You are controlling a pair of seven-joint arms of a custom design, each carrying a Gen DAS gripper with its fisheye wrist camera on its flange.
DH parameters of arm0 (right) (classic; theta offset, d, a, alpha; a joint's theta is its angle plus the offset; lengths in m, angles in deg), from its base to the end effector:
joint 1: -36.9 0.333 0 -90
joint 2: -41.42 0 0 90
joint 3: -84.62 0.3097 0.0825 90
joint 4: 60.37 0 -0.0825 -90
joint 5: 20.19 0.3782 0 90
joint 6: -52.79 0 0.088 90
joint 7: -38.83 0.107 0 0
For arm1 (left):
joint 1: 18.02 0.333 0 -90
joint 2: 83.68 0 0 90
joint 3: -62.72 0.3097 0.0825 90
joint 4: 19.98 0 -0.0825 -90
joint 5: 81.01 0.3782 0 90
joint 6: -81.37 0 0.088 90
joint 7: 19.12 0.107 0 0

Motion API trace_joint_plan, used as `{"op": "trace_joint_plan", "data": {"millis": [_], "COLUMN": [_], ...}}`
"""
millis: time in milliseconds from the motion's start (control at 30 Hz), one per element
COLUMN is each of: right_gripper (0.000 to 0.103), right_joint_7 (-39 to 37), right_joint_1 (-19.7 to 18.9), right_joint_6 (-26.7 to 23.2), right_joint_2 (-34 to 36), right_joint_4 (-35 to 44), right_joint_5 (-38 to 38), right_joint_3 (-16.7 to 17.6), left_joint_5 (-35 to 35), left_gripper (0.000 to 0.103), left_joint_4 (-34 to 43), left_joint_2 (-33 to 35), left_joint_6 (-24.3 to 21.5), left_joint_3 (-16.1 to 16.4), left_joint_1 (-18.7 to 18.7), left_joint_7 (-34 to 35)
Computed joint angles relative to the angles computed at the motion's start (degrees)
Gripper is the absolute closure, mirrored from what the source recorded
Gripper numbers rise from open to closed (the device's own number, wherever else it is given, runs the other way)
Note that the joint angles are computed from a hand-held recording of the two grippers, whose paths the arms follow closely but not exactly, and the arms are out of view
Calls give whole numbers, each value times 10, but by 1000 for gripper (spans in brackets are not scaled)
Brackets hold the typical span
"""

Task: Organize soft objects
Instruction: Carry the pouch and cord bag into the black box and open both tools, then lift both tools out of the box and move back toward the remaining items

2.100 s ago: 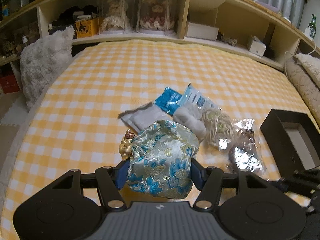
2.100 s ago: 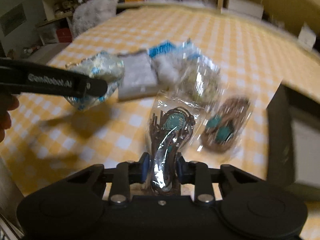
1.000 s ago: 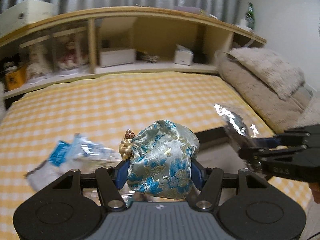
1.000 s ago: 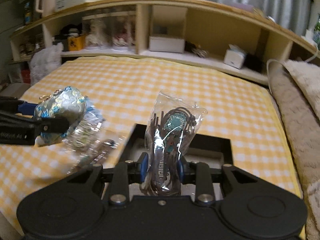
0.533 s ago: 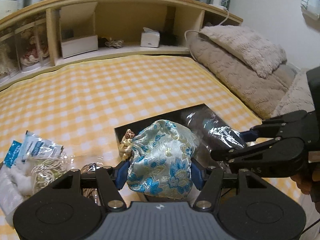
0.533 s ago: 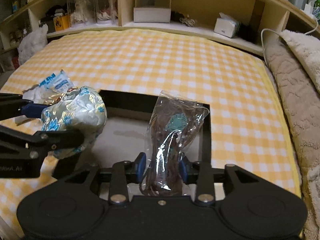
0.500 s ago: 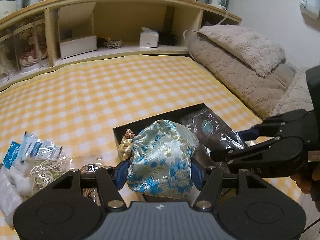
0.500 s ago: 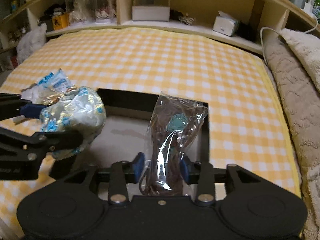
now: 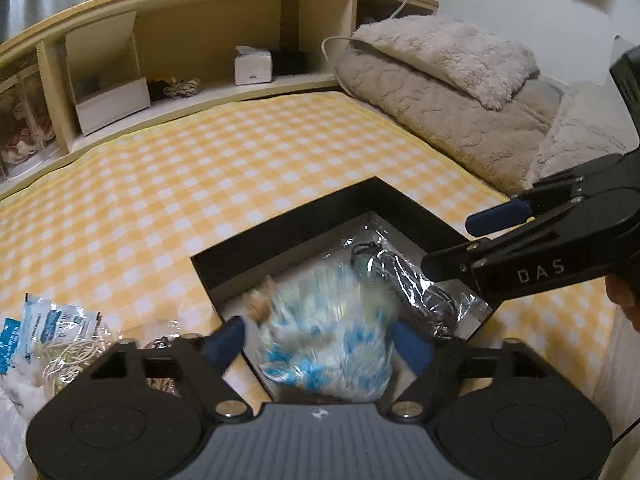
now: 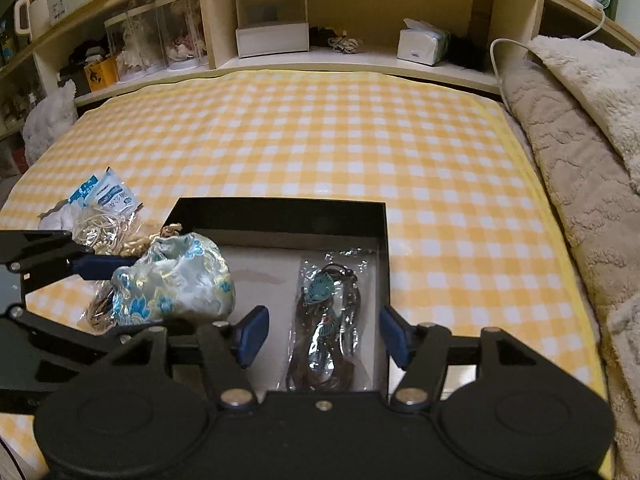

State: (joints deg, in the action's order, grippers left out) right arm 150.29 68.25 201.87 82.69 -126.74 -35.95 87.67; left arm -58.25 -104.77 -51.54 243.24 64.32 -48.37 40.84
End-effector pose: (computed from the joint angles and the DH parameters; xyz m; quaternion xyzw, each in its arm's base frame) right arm 0.6554 0.4378 0.4533 -0.7718 0.5215 -0.1927 0.3087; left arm 0.6417 -0.3796 0.4364 -0.5388 0.7429 -0.3240 0.2300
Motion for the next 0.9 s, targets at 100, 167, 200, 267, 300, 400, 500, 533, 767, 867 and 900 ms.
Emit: {"op": "trace_joint_plan", "data": {"millis": [100, 167, 200, 267, 300, 400, 500, 533, 767, 867, 900], "right_gripper": [41, 42, 42, 42, 42, 42, 41, 41, 26, 16, 12], "right_joint_7": [6, 7, 8, 5, 4, 4, 7, 8, 62, 100, 114], "right_joint_1": [1, 1, 1, 0, 0, 0, -1, -1, 12, 20, 24], "right_joint_6": [1, 0, 1, 0, -1, -5, -6, -5, 10, 29, 35], "right_joint_2": [-2, -1, -2, -3, -3, -5, -11, -14, -37, -51, -56], "right_joint_4": [-3, -2, -4, -5, -5, -7, -15, -19, -47, -66, -72], "right_joint_5": [0, 0, 0, 2, 2, 4, 7, 8, -14, -33, -44], "right_joint_3": [-2, -1, -1, 1, 2, 3, 5, 5, -13, -24, -30], "left_joint_5": [1, 7, 9, 12, 14, 16, 17, 17, 48, 75, 90], "left_gripper": [18, 17, 15, 13, 12, 9, 7, 6, 0, 0, 0], "left_joint_4": [-13, -20, -24, -33, -38, -47, -56, -59, -92, -106, -112], "left_joint_2": [-12, -19, -23, -30, -34, -42, -50, -52, -81, -98, -106], "left_joint_6": [-4, -9, -11, -12, -13, -17, -17, -16, 6, 15, 17], "left_joint_3": [0, 2, 1, -2, -3, -7, -12, -14, 3, 13, 19], "left_joint_1": [1, 0, 1, 4, 5, 9, 13, 14, 5, 2, -1], "left_joint_7": [2, 0, 1, -2, -4, -9, -16, -19, -79, -117, -135]}}
